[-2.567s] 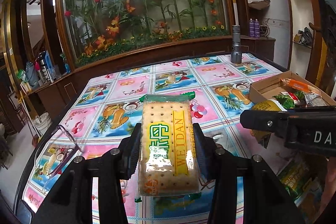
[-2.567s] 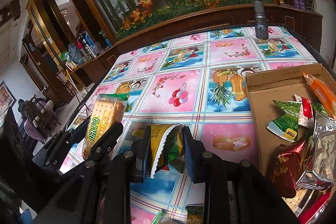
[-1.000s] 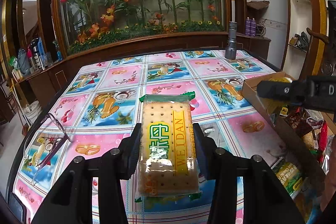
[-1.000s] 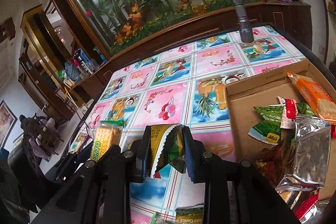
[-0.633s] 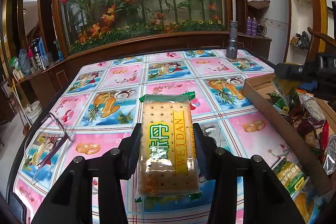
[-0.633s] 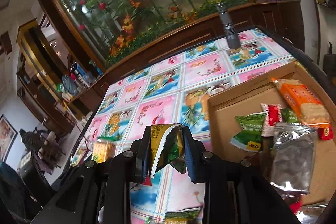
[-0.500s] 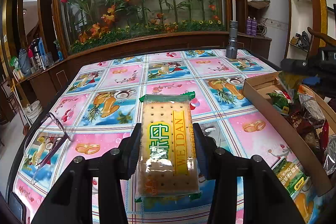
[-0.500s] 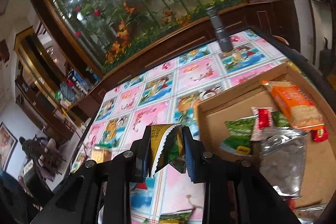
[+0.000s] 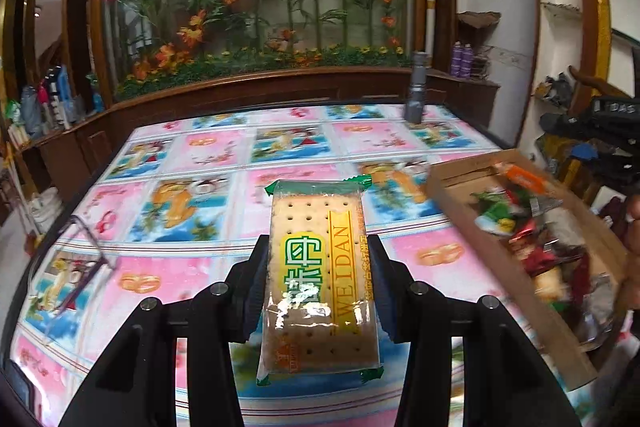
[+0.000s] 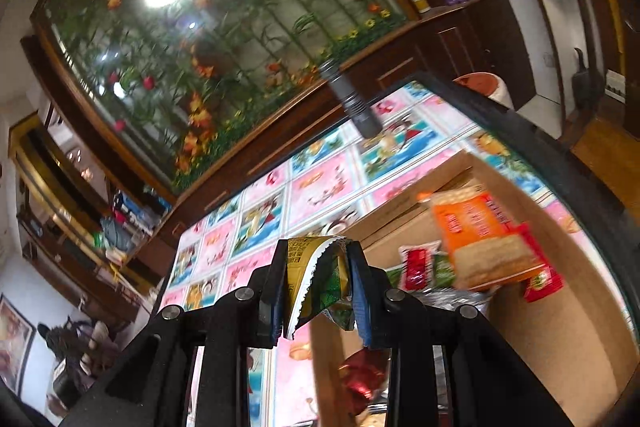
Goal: Organize snacks
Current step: 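Lower the cracker pack and snack bag into the box and open both grippers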
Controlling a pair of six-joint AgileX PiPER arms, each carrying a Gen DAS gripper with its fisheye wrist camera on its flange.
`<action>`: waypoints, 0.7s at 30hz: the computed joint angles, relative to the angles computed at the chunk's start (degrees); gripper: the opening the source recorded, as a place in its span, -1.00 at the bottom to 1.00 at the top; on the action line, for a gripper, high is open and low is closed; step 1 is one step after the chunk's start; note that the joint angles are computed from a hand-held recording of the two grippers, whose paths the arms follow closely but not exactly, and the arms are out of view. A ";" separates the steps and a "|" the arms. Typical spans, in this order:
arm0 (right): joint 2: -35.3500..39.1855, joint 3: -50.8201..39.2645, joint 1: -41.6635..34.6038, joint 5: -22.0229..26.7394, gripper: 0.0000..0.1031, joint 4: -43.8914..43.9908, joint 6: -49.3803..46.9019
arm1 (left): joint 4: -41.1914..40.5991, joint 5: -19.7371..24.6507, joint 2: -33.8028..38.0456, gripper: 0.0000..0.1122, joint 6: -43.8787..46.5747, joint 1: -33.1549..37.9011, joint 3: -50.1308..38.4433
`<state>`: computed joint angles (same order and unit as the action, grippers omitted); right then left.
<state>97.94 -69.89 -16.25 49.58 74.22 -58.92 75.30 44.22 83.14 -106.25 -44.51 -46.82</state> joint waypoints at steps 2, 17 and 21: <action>0.41 -0.76 -1.60 0.19 -0.42 0.24 0.46 | -0.24 -0.46 1.21 -0.20 0.44 -1.59 -2.15; 7.71 -12.25 -8.51 3.57 -0.42 -11.49 14.78 | -16.58 -23.64 13.73 -0.20 15.45 -4.69 -18.95; 9.31 -15.42 -7.19 3.45 -0.42 -20.56 21.15 | -19.82 -25.28 16.30 -0.20 18.70 -5.46 -20.80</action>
